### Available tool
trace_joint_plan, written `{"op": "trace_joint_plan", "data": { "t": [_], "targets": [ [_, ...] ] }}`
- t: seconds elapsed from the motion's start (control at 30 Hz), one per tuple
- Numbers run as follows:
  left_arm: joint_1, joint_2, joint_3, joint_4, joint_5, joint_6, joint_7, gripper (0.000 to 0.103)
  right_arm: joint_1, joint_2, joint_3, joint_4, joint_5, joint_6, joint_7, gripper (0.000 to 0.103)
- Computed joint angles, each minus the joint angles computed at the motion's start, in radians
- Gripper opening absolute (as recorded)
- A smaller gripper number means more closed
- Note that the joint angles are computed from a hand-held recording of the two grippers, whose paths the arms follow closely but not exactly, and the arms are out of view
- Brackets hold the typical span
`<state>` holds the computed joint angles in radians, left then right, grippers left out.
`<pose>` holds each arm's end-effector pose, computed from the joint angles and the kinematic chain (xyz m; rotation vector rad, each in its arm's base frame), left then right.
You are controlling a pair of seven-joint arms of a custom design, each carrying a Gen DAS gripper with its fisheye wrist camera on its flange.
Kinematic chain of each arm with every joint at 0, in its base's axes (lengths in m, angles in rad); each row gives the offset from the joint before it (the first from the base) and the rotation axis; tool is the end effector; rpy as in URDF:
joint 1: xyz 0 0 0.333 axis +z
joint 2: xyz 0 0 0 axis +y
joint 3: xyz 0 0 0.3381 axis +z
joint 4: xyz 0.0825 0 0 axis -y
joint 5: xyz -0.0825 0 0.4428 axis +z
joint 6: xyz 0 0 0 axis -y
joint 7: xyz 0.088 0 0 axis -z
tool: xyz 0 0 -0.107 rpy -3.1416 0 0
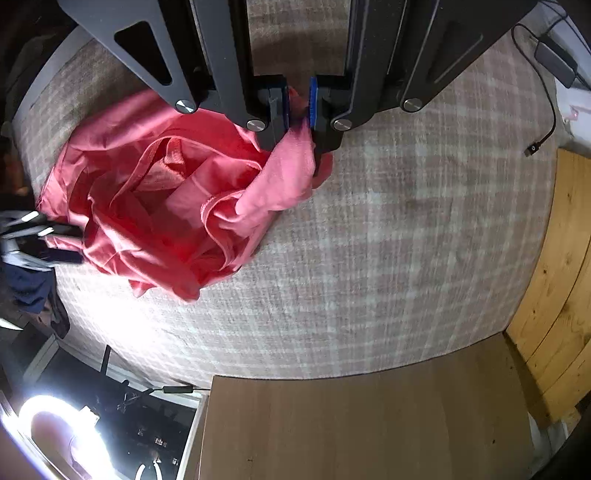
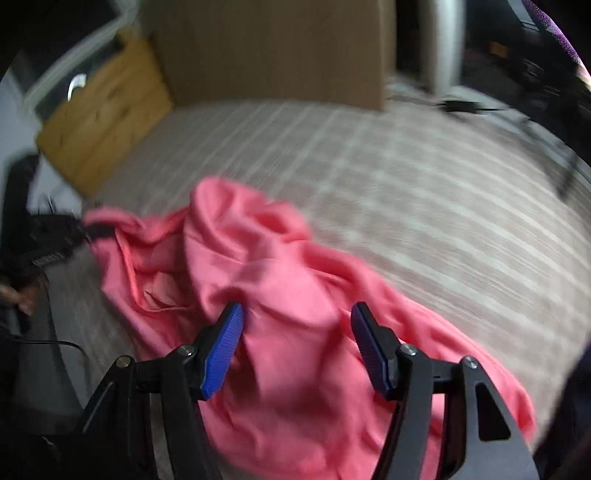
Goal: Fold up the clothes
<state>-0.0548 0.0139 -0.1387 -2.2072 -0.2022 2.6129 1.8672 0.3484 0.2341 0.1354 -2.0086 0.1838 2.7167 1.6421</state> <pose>0.6009 -0.1131 0.4019 -1.6778 2.3604 -0.5328 0.6097 0.3085 0.3773 -2.0987 1.6269 -0.1409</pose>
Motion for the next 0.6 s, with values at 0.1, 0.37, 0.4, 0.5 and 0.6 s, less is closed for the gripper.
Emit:
{"op": "trace_joint_plan", "data": {
  "t": [0.1, 0.37, 0.4, 0.5, 0.6],
  "targets": [
    [0.001, -0.007, 0.002, 0.005, 0.005, 0.001, -0.001, 0.006, -0.012, 0.027, 0.016, 0.034, 0.021, -0.067, -0.031, 0.006],
    [0.001, -0.031, 0.009, -0.003, -0.106, -0.004, 0.083, 0.007, -0.072, -0.420, -0.026, -0.386, 0.139, 0.156, 0.075, 0.005],
    [-0.004, -0.018, 0.007, 0.009, -0.140, -0.019, 0.109, 0.007, -0.121, -0.468, 0.002, -0.421, 0.019, 0.127, 0.211, 0.005],
    [-0.015, -0.004, -0.006, 0.021, -0.092, -0.047, 0.094, 0.019, -0.229, -0.556, 0.075, -0.462, -0.236, -0.134, 0.475, 0.033],
    [-0.028, 0.002, -0.016, 0.026, -0.002, -0.065, 0.056, 0.020, -0.217, -0.598, 0.060, -0.511, -0.307, -0.180, 0.537, 0.039]
  ]
}}
